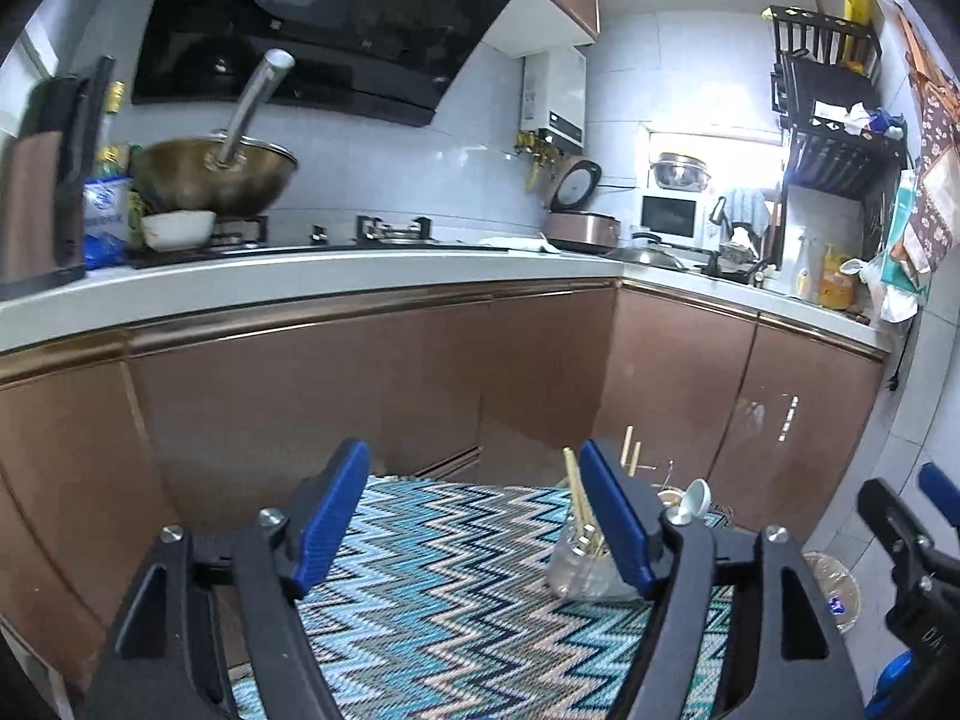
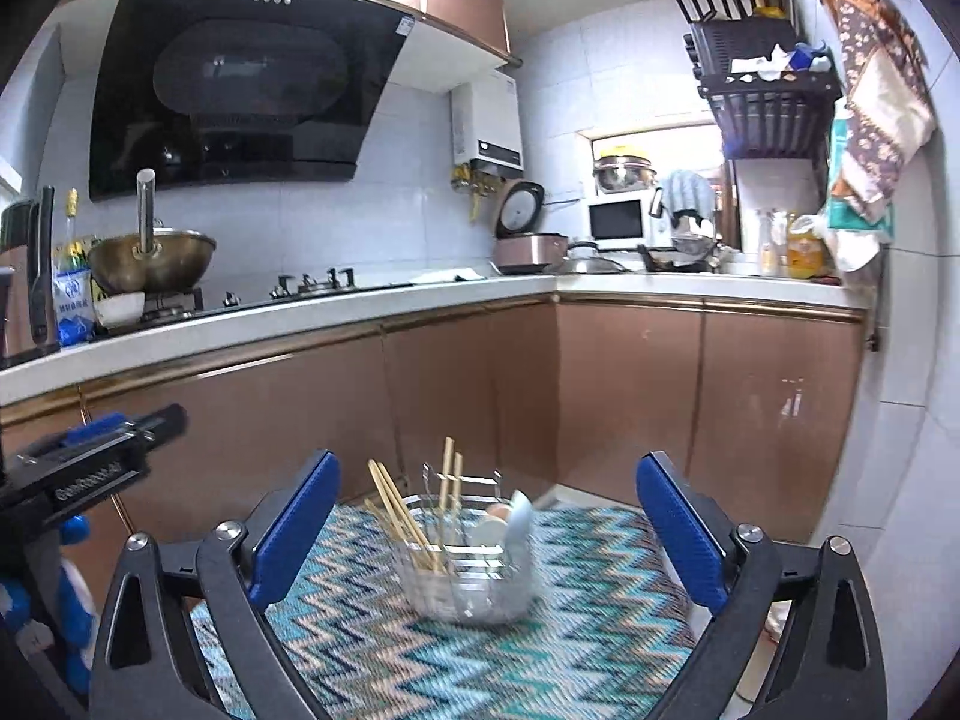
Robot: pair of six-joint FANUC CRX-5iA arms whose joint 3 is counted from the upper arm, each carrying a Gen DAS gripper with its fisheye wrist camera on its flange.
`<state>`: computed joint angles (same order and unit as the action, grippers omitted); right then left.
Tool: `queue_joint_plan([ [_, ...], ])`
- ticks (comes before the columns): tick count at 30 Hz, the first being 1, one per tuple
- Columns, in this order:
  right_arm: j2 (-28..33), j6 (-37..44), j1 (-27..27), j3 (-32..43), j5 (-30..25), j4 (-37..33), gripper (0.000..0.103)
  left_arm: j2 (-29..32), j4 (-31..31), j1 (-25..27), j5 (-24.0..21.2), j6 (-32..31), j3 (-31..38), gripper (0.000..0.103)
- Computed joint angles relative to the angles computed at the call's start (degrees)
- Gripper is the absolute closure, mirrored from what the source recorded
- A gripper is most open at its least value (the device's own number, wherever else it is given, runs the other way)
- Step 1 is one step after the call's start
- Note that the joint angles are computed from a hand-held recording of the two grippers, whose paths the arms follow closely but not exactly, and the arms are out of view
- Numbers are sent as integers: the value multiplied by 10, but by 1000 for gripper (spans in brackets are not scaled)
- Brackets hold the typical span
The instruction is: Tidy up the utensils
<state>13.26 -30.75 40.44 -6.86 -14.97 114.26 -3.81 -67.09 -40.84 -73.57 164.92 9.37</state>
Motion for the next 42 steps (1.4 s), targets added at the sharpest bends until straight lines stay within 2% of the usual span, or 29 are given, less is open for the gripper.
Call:
queue_joint_plan([
  [7,-59,15,15,-66,-54,-19,0,2,-61,-92,-129,3,10,23],
  [11,-83,28,20,-91,-75,-35,0,-2,-87,-131,-167,9,7,22],
  [19,-113,-1,13,-122,-82,-18,0,7,-139,-183,-235,-5,20,22],
  [30,-150,-59,1,-153,-91,41,0,15,-172,-222,-267,-16,33,22],
  [42,-161,-47,12,-163,-124,30,0,18,-182,-235,-279,-13,35,22],
])
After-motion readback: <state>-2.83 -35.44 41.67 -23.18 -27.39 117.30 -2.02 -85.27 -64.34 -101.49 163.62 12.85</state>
